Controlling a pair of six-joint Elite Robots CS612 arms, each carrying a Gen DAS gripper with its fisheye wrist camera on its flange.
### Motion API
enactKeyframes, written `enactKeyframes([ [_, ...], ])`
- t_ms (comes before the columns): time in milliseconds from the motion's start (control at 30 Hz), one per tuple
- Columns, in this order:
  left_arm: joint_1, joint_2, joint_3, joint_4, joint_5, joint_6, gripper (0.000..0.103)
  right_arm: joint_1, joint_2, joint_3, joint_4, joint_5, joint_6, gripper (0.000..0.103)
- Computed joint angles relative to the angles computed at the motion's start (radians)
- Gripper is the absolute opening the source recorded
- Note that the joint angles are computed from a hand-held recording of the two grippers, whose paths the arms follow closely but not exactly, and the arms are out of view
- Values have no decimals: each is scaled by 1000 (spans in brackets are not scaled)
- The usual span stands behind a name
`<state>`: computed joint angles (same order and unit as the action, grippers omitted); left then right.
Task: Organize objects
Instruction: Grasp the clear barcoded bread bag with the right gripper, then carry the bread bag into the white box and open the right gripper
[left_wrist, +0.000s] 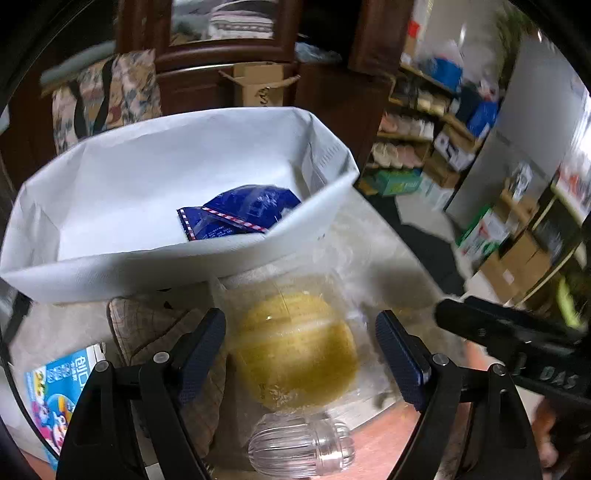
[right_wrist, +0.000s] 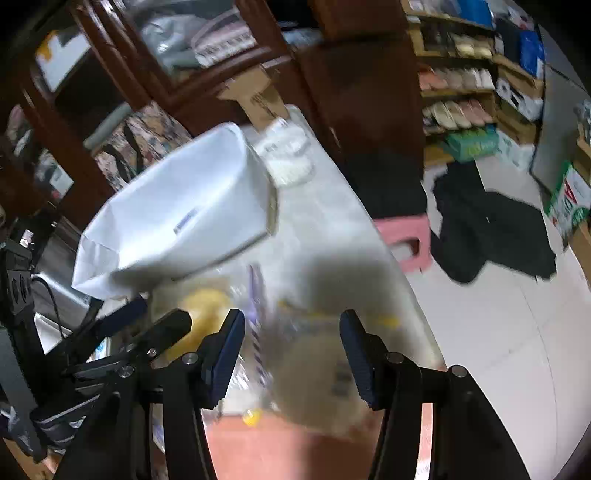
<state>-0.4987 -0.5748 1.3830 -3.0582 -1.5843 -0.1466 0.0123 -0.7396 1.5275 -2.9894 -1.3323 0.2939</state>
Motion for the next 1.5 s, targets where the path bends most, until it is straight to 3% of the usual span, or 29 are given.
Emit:
enactKeyframes([
  [233, -12, 6, -9, 41, 82, 21, 83, -23, -5, -7, 181, 34, 54, 52],
  [400, -8, 7, -13, 50, 87, -2, 83, -31, 0, -13, 211, 75, 86, 64],
  [567, -11, 5, -11, 64, 103, -3, 82, -4, 10, -43, 262, 14, 34, 79],
  [700, -8, 8, -19, 84, 105, -17, 81, 5, 18, -52, 270, -17, 19, 77],
  [967, 0, 6, -17, 66, 74, -37, 81, -4, 10, -30, 197, -2, 34, 57],
  [1133, 8, 2, -6, 12, 37, -45, 81, -12, 4, -16, 134, 12, 61, 55],
  [1300, 17, 3, 0, -40, 1, -59, 81, -31, -3, 9, 31, 101, 101, 54],
  [1500, 45, -2, 5, -117, -77, -112, 81, -25, -27, -2, -53, 106, 79, 54],
])
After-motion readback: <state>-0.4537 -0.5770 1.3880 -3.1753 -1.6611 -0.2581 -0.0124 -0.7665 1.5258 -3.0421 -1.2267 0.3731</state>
